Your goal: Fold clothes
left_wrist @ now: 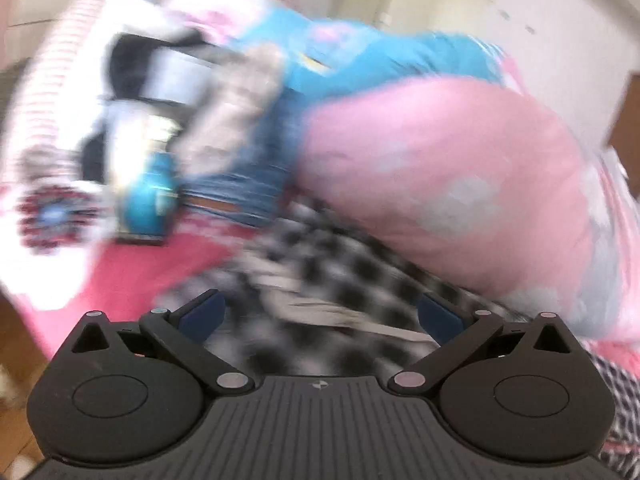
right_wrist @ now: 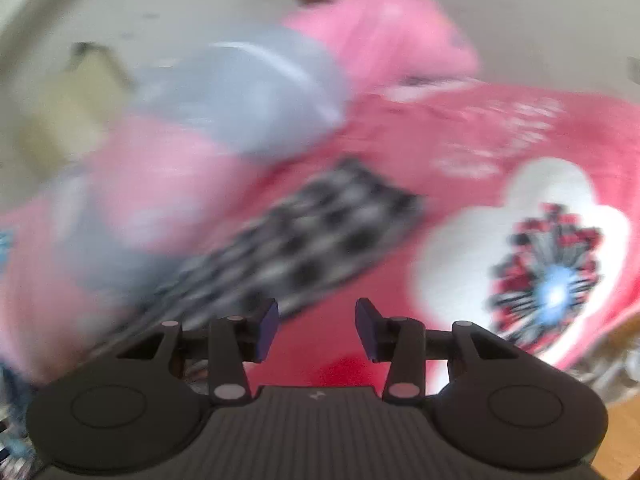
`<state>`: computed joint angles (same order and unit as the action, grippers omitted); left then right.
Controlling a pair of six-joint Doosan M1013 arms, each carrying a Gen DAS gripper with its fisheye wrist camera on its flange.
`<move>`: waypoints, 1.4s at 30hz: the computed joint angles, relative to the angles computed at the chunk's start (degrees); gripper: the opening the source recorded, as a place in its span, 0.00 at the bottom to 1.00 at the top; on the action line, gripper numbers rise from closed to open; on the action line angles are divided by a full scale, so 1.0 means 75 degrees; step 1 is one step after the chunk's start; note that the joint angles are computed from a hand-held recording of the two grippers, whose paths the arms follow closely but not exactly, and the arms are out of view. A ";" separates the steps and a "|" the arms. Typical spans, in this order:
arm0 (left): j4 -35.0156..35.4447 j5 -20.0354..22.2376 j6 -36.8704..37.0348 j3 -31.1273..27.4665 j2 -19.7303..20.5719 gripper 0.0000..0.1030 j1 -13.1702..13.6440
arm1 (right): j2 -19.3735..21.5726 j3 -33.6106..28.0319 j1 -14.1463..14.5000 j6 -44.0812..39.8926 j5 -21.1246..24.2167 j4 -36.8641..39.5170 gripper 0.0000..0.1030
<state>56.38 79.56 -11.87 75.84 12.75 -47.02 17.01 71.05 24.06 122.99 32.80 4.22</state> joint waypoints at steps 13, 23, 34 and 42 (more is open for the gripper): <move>-0.0228 0.1022 -0.0818 0.1196 -0.0663 1.00 -0.0846 | 0.0650 -0.1516 0.1587 -0.7044 0.0873 0.4446 0.54; -0.0316 -0.0579 -0.0672 0.1838 -0.0600 1.00 -0.0754 | 0.0741 -0.1812 0.2821 -0.5149 -0.0442 0.0237 0.53; 0.0400 -0.1036 -0.0373 0.2148 -0.0484 0.96 -0.0901 | 0.1397 -0.1724 0.2400 -0.4959 0.0962 0.5854 0.53; 0.0831 -0.2214 -0.0808 0.2538 -0.0652 0.79 -0.0756 | 0.1190 -0.0438 0.2286 -0.1735 0.0410 0.5514 0.52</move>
<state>62.61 62.96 -17.93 94.87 7.86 -52.69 25.93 67.77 41.20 109.97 35.87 45.57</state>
